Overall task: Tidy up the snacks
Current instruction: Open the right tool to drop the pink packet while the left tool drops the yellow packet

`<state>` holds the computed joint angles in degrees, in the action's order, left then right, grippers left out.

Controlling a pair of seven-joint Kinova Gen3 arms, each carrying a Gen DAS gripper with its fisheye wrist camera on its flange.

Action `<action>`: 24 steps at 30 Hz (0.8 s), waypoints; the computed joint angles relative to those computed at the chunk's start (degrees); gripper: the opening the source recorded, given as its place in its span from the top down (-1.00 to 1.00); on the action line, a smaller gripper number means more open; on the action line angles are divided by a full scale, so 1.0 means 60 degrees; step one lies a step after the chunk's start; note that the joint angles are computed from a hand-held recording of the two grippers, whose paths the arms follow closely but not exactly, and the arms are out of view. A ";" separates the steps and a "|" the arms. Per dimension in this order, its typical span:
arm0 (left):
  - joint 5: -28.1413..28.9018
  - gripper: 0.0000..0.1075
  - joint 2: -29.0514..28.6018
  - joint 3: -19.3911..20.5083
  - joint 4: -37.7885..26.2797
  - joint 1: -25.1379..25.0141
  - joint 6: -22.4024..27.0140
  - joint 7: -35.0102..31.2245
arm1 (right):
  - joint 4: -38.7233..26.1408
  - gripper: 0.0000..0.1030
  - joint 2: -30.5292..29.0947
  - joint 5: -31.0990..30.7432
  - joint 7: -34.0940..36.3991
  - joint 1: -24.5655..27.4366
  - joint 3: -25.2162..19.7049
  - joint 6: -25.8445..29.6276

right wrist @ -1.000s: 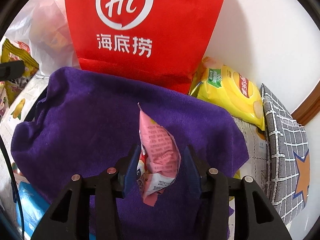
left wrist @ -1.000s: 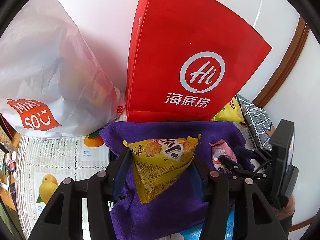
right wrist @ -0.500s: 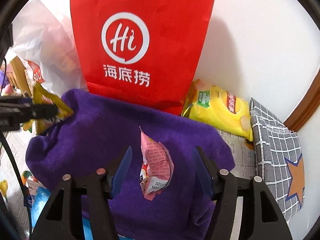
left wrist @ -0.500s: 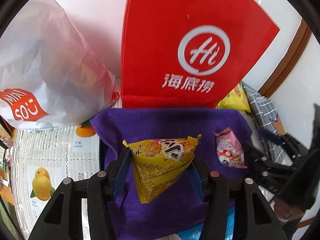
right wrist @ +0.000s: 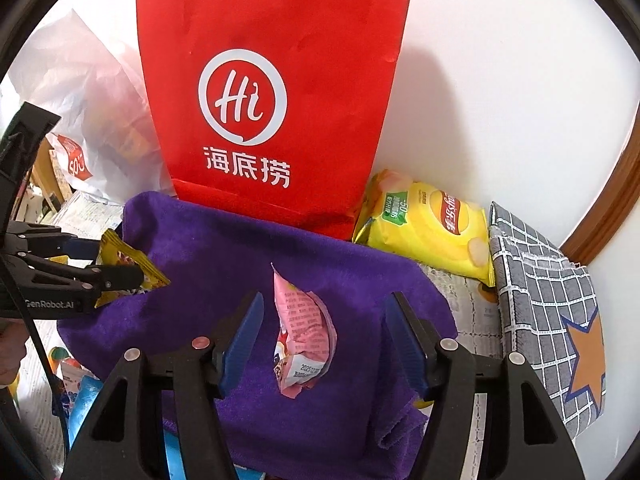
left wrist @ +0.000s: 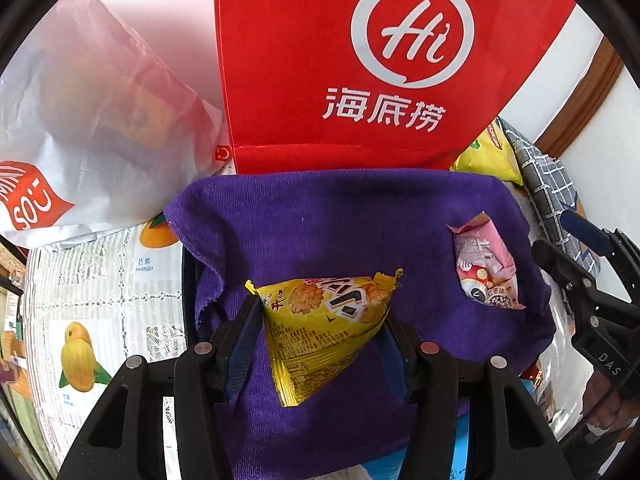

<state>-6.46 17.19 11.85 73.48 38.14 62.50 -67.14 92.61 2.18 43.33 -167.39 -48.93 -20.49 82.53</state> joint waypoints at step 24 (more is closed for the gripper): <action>0.0490 -0.25 -0.0565 0.0136 0.0322 -0.0341 -0.0576 -0.0545 | -0.0122 -0.34 0.0023 -0.0082 -0.0177 -0.0110 -0.0027 0.0152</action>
